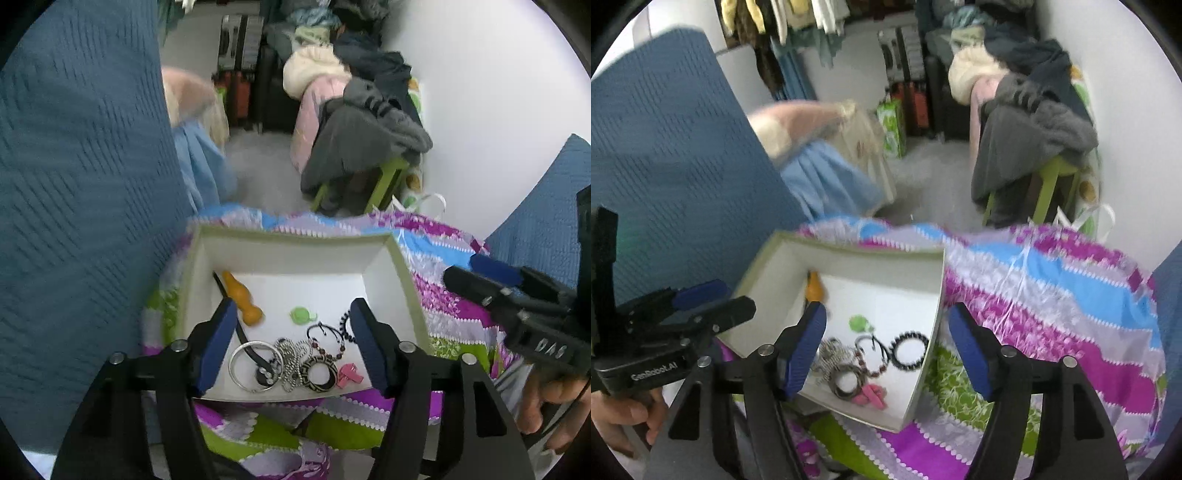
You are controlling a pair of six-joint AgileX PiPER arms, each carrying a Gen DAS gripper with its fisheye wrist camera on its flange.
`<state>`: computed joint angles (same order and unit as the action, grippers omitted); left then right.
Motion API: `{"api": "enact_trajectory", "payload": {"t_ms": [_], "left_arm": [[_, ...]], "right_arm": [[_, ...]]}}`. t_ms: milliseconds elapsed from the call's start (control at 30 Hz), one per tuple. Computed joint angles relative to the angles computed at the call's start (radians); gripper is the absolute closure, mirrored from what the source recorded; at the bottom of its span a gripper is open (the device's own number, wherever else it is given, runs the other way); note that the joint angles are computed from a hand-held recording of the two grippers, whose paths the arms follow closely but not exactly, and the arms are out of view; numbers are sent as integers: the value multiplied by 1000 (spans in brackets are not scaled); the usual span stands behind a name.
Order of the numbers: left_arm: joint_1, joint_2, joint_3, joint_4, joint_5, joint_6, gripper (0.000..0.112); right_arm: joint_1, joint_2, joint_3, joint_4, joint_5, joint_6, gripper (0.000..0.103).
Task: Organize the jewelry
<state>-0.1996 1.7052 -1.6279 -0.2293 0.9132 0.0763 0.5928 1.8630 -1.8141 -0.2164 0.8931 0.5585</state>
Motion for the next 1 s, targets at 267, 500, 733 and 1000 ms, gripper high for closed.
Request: {"api": "enact_trajectory", "payload": {"t_ms": [267, 500, 733, 1000], "left_arm": [[-20, -117, -61, 77, 41, -41, 29], [-61, -201, -59, 131, 54, -126, 17], [-111, -281, -29, 220, 64, -236, 10], [-174, -360, 20, 319, 128, -332, 10]], "right_arm": [[57, -137, 3, -154, 12, 102, 2], [119, -234, 61, -256, 21, 204, 1], [219, -312, 140, -398, 48, 321, 1], [294, -368, 203, -489, 90, 426, 1]]}}
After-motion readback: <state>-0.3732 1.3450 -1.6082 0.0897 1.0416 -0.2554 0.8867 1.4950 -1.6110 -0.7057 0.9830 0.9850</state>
